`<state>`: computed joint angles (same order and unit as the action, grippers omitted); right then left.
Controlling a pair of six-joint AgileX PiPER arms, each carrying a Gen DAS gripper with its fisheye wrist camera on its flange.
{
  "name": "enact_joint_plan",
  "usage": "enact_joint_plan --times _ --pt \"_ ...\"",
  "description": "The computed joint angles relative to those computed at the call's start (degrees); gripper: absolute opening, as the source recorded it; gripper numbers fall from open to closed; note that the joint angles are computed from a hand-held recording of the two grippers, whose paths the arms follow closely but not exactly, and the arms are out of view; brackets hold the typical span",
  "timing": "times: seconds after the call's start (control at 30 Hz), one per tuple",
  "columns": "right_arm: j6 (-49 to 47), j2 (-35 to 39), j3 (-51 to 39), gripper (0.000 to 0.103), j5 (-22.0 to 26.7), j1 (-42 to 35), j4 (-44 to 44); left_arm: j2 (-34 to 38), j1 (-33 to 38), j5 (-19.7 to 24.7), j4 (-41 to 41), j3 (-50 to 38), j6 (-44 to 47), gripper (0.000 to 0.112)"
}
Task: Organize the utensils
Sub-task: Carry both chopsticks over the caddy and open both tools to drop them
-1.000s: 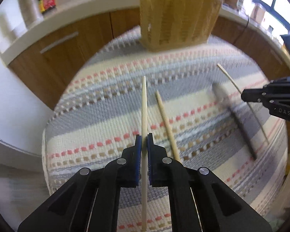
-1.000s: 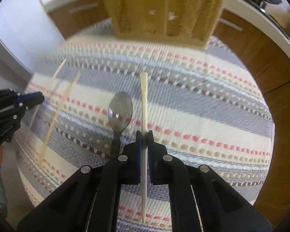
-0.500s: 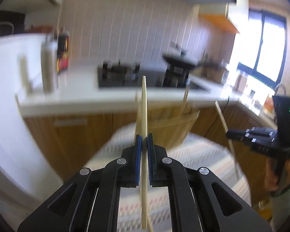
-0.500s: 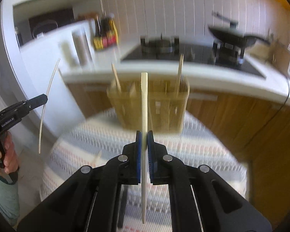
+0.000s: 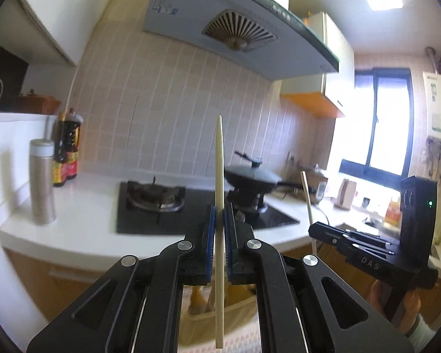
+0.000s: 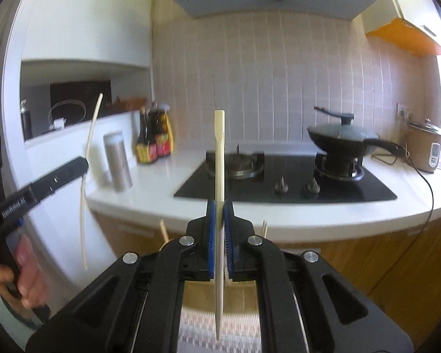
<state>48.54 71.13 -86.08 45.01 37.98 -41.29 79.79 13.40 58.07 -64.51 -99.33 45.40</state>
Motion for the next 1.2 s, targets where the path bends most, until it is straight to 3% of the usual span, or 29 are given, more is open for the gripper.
enact_joint_plan --times 0.2,0.47,0.87,1.13,1.2 --pt "7.79 2.66 3.03 0.004 -12.16 -6.13 -6.83 3.11 -4.96 -8.74 -4.99 3.42 6.01 0.004" --pt "19.41 7.06 6.21 0.004 -23.19 -12.83 -17.44 8.56 -8.21 -13.29 -10.27 4.59 12.00 0.004" --pt "46.63 13.12 10.14 0.004 -27.75 -17.29 -41.24 14.29 -11.11 -18.43 -14.26 6.34 19.47 0.004" --pt "61.75 12.71 14.13 0.005 -25.14 -15.78 -57.40 15.06 -11.41 -18.69 -16.46 8.42 23.64 0.004" --pt "61.95 12.19 15.06 0.005 -24.67 -15.53 -57.51 15.15 -11.09 -18.02 -16.49 8.80 24.26 0.005"
